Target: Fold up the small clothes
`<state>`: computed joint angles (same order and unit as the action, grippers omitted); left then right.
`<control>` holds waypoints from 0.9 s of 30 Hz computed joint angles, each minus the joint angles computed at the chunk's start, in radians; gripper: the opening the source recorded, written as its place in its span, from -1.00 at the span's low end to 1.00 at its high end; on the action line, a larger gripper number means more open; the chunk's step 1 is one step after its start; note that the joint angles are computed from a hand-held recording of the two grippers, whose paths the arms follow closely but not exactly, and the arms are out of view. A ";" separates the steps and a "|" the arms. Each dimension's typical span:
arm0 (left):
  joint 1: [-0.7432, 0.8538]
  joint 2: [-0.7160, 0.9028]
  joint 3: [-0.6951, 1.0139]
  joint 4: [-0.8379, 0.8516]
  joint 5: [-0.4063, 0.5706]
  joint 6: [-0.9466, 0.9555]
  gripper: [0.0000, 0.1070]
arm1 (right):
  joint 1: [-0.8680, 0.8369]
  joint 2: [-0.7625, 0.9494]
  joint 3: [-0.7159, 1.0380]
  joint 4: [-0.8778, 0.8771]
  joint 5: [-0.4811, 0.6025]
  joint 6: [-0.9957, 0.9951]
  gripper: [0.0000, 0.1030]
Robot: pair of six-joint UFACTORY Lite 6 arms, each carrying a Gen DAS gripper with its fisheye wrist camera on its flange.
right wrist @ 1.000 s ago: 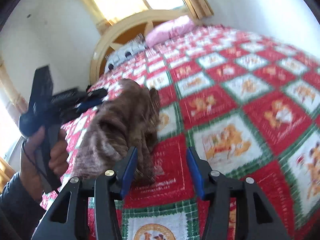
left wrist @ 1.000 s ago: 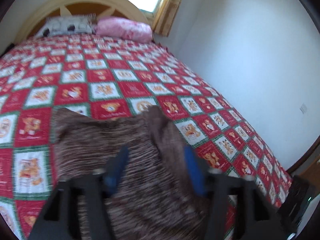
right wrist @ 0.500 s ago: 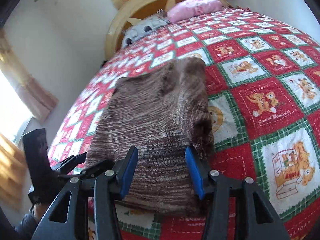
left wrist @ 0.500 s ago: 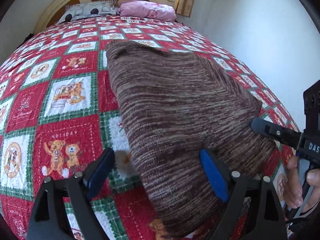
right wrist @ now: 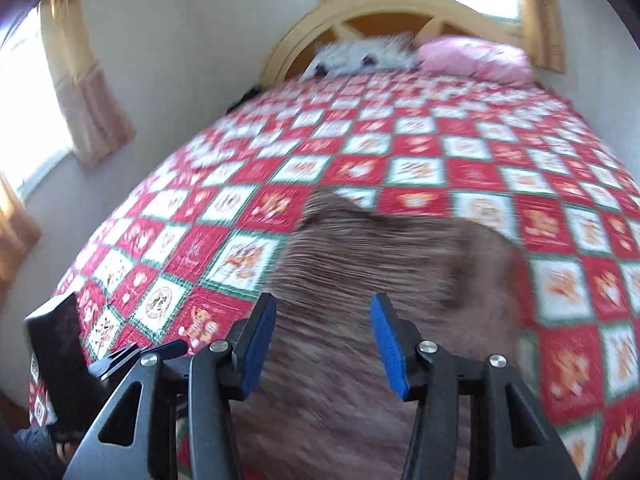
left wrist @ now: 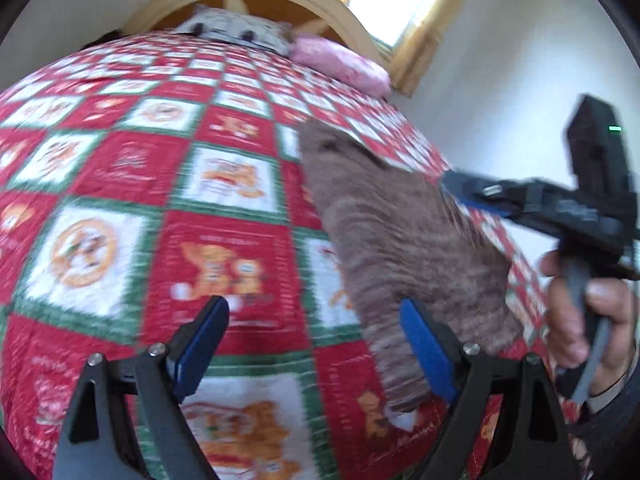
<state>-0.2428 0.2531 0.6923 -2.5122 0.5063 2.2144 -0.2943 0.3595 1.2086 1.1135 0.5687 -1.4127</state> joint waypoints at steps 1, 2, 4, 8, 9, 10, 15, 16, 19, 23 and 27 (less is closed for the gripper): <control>0.025 -0.006 -0.018 -0.004 0.026 -0.007 0.68 | 0.038 0.036 0.036 -0.040 -0.024 0.062 -0.03; 0.046 -0.003 -0.028 0.010 0.057 -0.024 0.68 | 0.088 0.106 0.097 -0.087 -0.056 0.133 -0.03; 0.087 0.003 -0.047 0.029 0.113 -0.060 0.68 | 0.159 0.234 0.192 -0.194 -0.067 0.282 -0.04; 0.133 0.029 -0.061 0.037 0.176 -0.102 0.75 | 0.284 0.200 0.027 -0.049 -0.294 0.107 0.06; 0.152 0.042 -0.063 0.062 0.215 -0.120 0.77 | 0.292 0.183 -0.004 0.016 -0.319 0.039 0.09; 0.158 0.044 -0.063 0.075 0.226 -0.128 0.78 | 0.280 0.171 -0.021 0.080 -0.302 -0.029 0.09; 0.142 0.015 -0.085 0.020 0.228 -0.076 0.78 | 0.161 0.139 -0.028 0.128 -0.088 -0.122 0.08; 0.144 0.012 -0.089 0.019 0.228 -0.074 0.78 | 0.135 0.123 -0.039 0.156 -0.056 -0.145 0.08; 0.149 -0.009 -0.120 0.015 0.234 -0.078 0.78 | 0.028 0.046 -0.103 0.199 0.018 -0.186 0.08; 0.147 0.007 -0.101 0.039 0.222 -0.096 0.78 | -0.044 0.016 -0.168 0.101 0.120 -0.132 0.08; 0.116 0.009 -0.078 0.010 0.160 -0.078 0.78 | -0.010 -0.029 -0.322 0.101 0.118 -0.242 0.08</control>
